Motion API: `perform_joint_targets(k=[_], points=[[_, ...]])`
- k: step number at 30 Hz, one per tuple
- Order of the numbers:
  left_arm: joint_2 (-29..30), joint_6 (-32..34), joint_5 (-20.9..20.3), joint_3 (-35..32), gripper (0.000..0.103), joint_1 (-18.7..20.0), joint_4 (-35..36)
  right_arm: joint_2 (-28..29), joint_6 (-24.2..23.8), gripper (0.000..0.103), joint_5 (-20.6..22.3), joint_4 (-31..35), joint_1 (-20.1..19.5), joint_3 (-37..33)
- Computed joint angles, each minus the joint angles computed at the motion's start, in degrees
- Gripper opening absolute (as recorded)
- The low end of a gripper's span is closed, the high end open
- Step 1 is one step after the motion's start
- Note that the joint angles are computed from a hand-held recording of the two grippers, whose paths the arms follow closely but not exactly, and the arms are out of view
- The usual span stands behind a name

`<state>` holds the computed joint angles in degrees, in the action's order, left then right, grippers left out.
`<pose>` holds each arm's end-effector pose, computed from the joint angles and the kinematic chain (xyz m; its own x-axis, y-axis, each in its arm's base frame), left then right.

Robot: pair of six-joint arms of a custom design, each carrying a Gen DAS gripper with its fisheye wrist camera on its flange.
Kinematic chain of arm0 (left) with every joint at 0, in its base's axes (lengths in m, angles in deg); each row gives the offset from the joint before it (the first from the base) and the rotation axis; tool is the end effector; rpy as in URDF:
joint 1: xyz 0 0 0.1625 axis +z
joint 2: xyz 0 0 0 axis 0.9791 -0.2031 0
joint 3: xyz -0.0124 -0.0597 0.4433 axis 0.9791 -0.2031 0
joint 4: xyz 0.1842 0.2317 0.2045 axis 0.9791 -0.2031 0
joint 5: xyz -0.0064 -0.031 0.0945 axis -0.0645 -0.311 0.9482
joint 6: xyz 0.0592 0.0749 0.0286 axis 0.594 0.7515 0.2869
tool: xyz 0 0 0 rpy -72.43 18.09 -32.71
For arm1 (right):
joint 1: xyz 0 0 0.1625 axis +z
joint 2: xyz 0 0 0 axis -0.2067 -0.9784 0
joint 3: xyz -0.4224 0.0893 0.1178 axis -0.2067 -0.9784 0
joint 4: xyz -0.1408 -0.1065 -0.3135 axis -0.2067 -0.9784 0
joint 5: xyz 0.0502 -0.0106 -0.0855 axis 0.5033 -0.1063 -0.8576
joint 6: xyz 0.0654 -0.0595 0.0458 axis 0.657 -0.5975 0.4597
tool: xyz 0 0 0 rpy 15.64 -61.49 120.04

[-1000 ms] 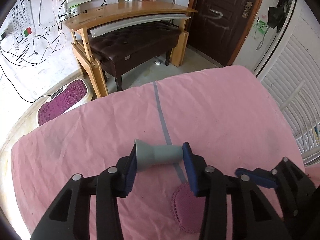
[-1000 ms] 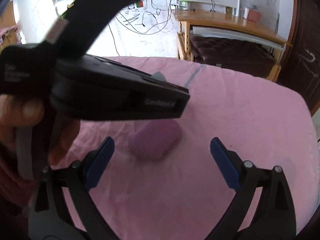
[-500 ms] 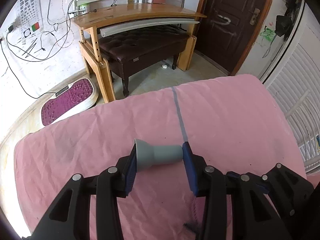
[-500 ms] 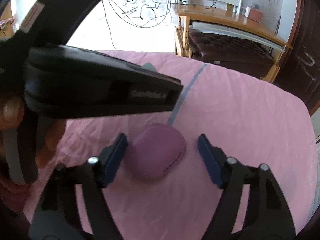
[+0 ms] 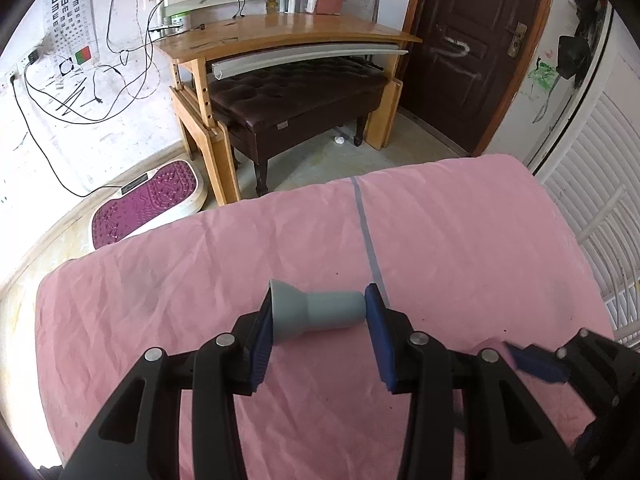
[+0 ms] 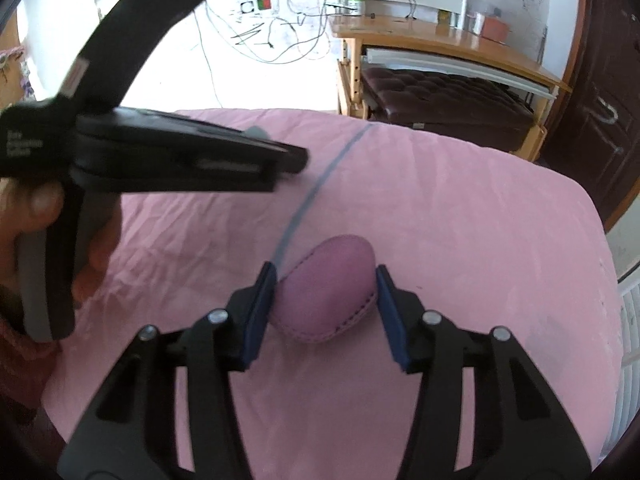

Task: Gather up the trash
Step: 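Carry the pink sponge toward the yellow bin with the right tool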

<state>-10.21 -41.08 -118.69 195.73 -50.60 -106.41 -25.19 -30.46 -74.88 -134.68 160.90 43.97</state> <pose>-0.1880 -0.3152 0.2874 -0.7087 0.4176 -0.5687 0.6022 0.7780 -0.1791 0.4097 -0.1776 0.0439 -0.7353 -0.1857 0.6518 -0.5199 0.7715 -0.3668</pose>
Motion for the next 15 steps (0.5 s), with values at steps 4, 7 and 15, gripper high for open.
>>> perform_joint_targets(k=[4, 7, 15], points=[[-0.8, -1.3, 0.5, 0.4, 0.039, -1.6, 0.8, -1.9, 2.4, 0.048, -1.5, -0.7, 0.4, 2.4], [-1.3, -3.0, 0.6, 0.9, 0.039, -3.8, 1.4, -3.3, 4.2, 0.048, -2.4, -1.3, 0.6, 4.2], [-2.1, -7.7, 0.5, 2.8, 0.039, -11.5, 1.9, -7.1, 10.6, 0.048, -4.8, -1.2, 2.1, 9.2]])
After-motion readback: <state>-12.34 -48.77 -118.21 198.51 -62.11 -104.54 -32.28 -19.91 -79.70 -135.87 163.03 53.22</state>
